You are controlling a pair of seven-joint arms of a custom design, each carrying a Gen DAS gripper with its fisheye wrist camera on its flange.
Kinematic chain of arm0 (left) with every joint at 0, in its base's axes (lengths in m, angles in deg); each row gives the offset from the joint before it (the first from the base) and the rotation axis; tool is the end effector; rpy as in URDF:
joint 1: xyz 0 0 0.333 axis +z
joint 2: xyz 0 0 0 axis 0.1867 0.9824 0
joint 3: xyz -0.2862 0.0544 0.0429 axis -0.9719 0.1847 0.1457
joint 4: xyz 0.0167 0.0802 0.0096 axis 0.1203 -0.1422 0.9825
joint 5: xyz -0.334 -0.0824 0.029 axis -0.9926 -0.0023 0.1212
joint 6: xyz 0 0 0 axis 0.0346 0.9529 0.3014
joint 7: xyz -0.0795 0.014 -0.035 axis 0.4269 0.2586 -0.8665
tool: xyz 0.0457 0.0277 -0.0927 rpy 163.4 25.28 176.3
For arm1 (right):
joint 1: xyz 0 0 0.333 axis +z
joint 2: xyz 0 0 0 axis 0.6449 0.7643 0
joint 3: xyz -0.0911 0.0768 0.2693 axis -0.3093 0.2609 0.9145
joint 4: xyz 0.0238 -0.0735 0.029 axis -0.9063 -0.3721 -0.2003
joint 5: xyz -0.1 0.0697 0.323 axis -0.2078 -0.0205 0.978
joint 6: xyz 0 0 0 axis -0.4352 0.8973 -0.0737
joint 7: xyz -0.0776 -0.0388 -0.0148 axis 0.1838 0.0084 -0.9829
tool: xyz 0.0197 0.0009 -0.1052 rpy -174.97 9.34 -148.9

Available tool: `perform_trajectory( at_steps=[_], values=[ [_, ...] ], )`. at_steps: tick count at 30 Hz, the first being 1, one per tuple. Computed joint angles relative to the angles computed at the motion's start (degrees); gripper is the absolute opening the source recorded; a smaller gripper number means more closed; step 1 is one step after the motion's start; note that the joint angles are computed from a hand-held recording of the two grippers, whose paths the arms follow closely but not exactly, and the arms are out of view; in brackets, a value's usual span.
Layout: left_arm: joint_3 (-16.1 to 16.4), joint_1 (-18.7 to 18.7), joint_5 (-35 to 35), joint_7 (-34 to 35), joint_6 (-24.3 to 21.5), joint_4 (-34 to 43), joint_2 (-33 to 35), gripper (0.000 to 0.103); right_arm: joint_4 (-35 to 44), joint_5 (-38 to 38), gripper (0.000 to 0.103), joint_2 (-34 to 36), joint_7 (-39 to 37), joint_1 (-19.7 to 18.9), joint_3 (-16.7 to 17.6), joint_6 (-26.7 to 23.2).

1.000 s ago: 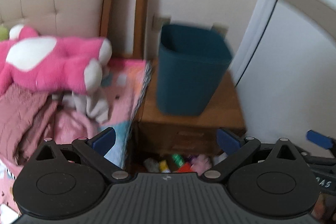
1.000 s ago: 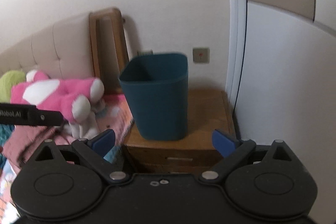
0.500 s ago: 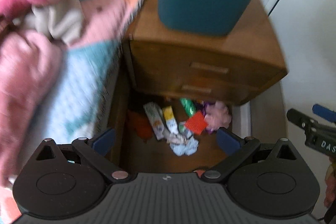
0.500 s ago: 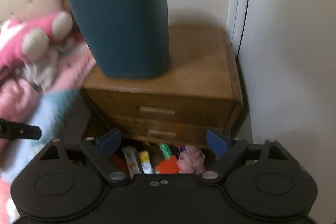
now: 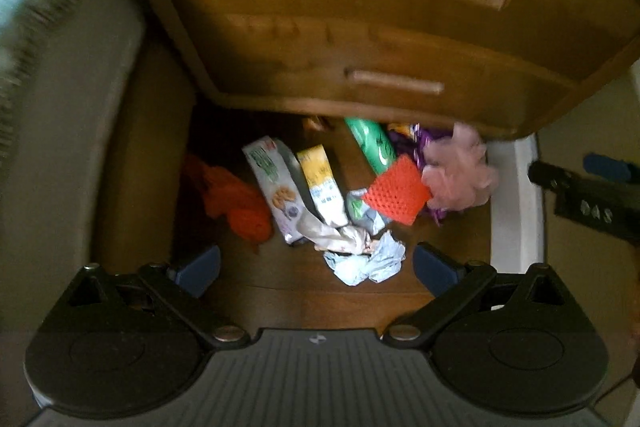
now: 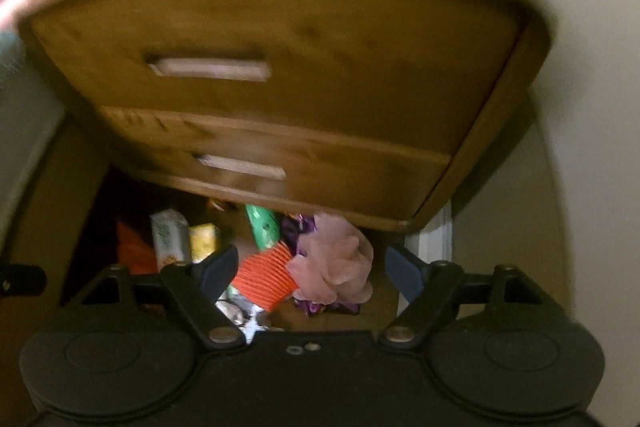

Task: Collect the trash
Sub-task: 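Reach under the nightstand, grasp white tissue with left tool while right grasps pink sponge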

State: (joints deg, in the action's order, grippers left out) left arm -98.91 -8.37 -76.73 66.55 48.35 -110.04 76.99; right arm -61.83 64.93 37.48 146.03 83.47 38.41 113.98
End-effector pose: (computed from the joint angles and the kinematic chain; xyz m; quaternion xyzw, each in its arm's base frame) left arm 0.4171 -0.2900 0.6010 -0.6643 0.7392 -0.0895 0.0649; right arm 0.4014 0.4609 0.6038 -0.7142 0.6539 -0.1336 0.2110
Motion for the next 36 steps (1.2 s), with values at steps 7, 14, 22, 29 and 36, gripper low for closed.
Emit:
perform_trajectory(
  at_steps=[7, 14, 22, 29, 36],
  values=[
    [-0.13, -0.4, -4.6, -2.08, 11.07, -9.94, 6.19, 0.103, -10.38, 0.43, 0.076, 3.35, -0.79, -2.02, -1.29, 11.79],
    [0.37, 0.8, -8.48, -12.0, 15.07, -10.51, 16.16, 0.102, -12.92, -0.51, 0.076, 7.77, -0.02, -1.65, -3.44, 18.44],
    [-0.07, 1.94, -10.57, -21.6, 18.97, -8.62, 24.49, 0.102, -14.79, -1.28, 0.076, 9.6, -0.09, -1.14, -5.37, 22.46],
    [-1.06, 3.09, -12.45, -23.93, 21.79, -8.65, 28.32, 0.097, -15.31, -0.24, 0.076, 11.83, -1.2, -1.51, -6.13, 26.15],
    [-2.3, 4.09, -15.16, -22.89, 23.89, -10.48, 29.2, 0.067, -14.87, -0.59, 0.062, 14.16, -0.54, 0.15, -7.78, 29.5]
  ],
)
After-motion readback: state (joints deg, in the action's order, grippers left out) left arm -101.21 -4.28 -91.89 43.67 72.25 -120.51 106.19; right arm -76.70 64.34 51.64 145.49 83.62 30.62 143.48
